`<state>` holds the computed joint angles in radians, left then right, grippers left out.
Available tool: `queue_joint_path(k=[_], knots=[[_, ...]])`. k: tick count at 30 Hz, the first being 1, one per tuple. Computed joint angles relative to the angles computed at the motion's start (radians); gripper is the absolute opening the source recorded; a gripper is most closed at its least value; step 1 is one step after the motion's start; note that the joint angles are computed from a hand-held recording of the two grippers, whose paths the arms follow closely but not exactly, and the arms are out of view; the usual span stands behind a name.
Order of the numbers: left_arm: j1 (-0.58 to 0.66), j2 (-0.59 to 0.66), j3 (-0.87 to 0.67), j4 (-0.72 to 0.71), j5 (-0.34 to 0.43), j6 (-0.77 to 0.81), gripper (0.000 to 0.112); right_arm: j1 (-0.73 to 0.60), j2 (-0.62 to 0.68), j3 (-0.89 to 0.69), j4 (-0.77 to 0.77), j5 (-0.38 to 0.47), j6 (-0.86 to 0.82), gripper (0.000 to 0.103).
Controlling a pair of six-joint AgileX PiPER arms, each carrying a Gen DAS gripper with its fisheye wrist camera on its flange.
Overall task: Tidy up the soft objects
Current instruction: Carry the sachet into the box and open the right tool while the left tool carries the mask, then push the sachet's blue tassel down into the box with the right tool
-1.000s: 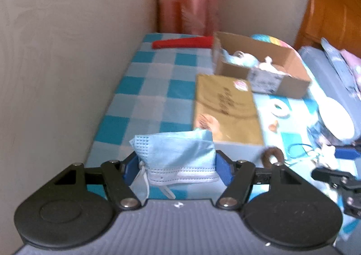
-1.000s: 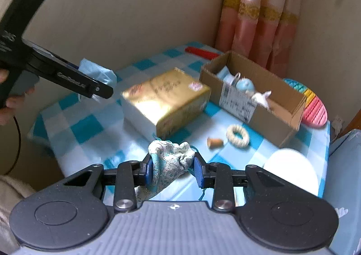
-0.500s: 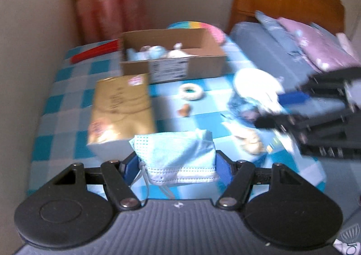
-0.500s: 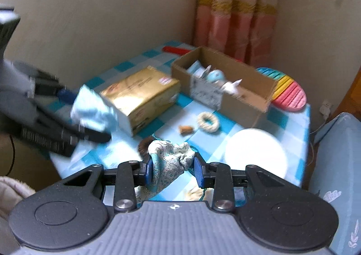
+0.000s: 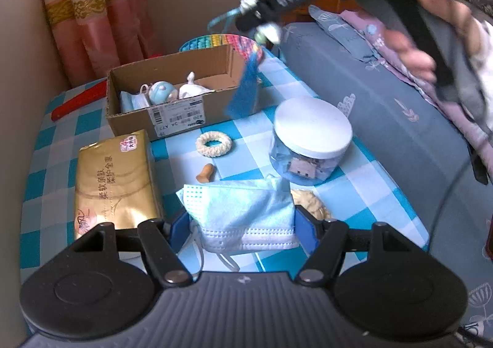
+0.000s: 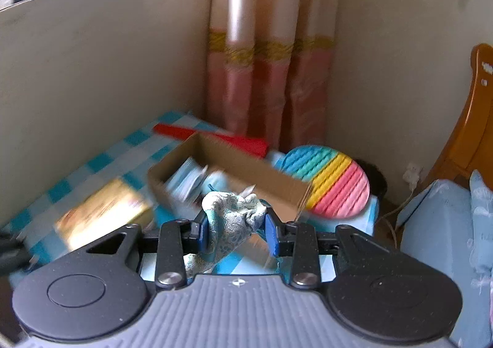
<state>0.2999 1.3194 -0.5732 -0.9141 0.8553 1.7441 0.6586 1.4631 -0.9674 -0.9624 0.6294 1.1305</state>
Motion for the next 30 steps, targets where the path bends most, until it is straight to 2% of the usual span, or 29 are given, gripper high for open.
queue_joint_path(k=[4,7,11,13,15,17,21,26,30], knots=[[-0.009,0.027,-0.023,-0.014,-0.017,-0.015,0.068,-0.111,0.123,-0.122,0.052,-0.035,-0.131,0.04],[-0.016,0.056,-0.041,-0.021,-0.036,-0.02,0.069,-0.184,0.208,-0.195,0.164,-0.07,-0.251,0.041],[-0.016,0.082,-0.059,-0.026,-0.052,-0.023,0.068,-0.221,0.282,-0.234,0.24,-0.092,-0.302,0.064],[-0.016,0.087,-0.065,-0.027,-0.056,-0.02,0.068,-0.22,0.292,-0.232,0.272,-0.094,-0.322,0.069],[-0.017,0.088,-0.068,-0.032,-0.062,-0.011,0.069,-0.206,0.286,-0.22,0.253,-0.086,-0.292,0.09],[-0.017,0.088,-0.07,-0.035,-0.063,-0.005,0.069,-0.191,0.265,-0.194,0.214,-0.102,-0.253,0.096],[-0.013,0.081,-0.062,-0.046,-0.071,0.006,0.068,-0.172,0.264,-0.223,0.214,-0.068,-0.269,0.096],[-0.005,0.067,-0.057,-0.047,-0.07,0.013,0.069,-0.171,0.259,-0.232,0.289,-0.053,-0.331,0.096],[-0.008,0.064,-0.056,-0.047,-0.076,0.018,0.069,-0.143,0.246,-0.195,0.252,-0.02,-0.318,0.096]])
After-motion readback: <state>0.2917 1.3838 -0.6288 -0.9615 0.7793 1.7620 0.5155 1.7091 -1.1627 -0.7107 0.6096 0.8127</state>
